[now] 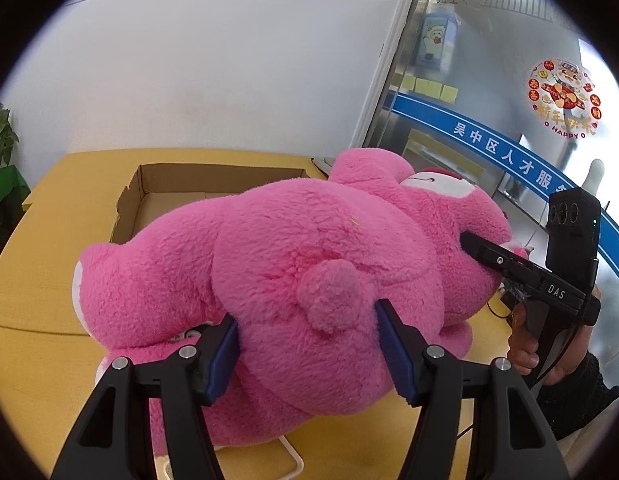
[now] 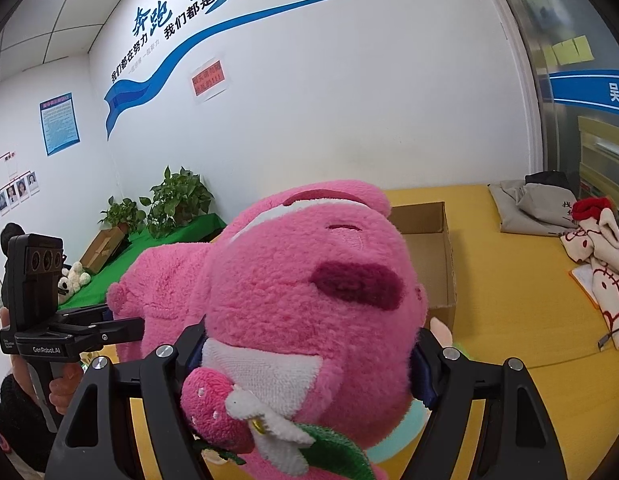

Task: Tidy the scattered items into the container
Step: 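Lift the pink bear with both grippers and carry it over the box, then lower the pink bear into the box and open both grippers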

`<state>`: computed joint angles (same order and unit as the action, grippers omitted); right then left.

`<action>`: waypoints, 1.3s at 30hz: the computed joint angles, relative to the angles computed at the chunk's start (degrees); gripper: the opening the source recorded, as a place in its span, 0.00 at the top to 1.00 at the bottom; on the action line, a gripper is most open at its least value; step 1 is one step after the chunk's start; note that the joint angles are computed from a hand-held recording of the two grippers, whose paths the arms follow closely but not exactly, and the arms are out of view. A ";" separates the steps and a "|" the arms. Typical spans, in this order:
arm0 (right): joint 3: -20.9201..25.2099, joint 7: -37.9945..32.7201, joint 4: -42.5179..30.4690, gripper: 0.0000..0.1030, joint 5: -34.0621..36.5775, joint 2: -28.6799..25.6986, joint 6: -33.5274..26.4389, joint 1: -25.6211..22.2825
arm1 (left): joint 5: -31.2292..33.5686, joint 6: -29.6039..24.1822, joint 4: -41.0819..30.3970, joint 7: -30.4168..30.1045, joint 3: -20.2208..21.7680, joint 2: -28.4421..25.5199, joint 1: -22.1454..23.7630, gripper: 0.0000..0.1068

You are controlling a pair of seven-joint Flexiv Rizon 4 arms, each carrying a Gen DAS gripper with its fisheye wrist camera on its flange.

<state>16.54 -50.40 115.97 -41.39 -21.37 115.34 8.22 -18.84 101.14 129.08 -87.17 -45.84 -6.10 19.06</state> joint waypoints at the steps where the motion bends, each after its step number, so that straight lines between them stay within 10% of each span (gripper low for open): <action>1: 0.93 0.98 -1.20 0.20 -1.60 -0.63 -0.74 -1.11 | 0.20 -0.40 -0.71 0.21 0.82 -0.28 -0.48 0.41; 8: 14.05 7.25 -11.36 0.20 -14.18 -7.80 -8.29 -13.15 | -1.05 -3.28 -6.99 4.21 11.32 -2.96 -9.23 0.41; 17: 24.79 0.28 -20.89 0.20 -11.24 -14.52 -16.93 -17.00 | -2.17 -8.25 -16.54 9.15 22.45 -6.27 -18.16 0.41; 30: 34.55 -14.27 -42.38 0.20 -2.65 -24.77 -34.20 -12.22 | -6.21 -15.90 -32.62 16.19 32.22 -13.46 -24.48 0.41; 39: 32.34 -20.38 -57.16 0.20 3.23 -31.13 -41.72 -4.66 | -5.26 -22.65 -43.87 16.83 35.19 -20.86 -25.04 0.41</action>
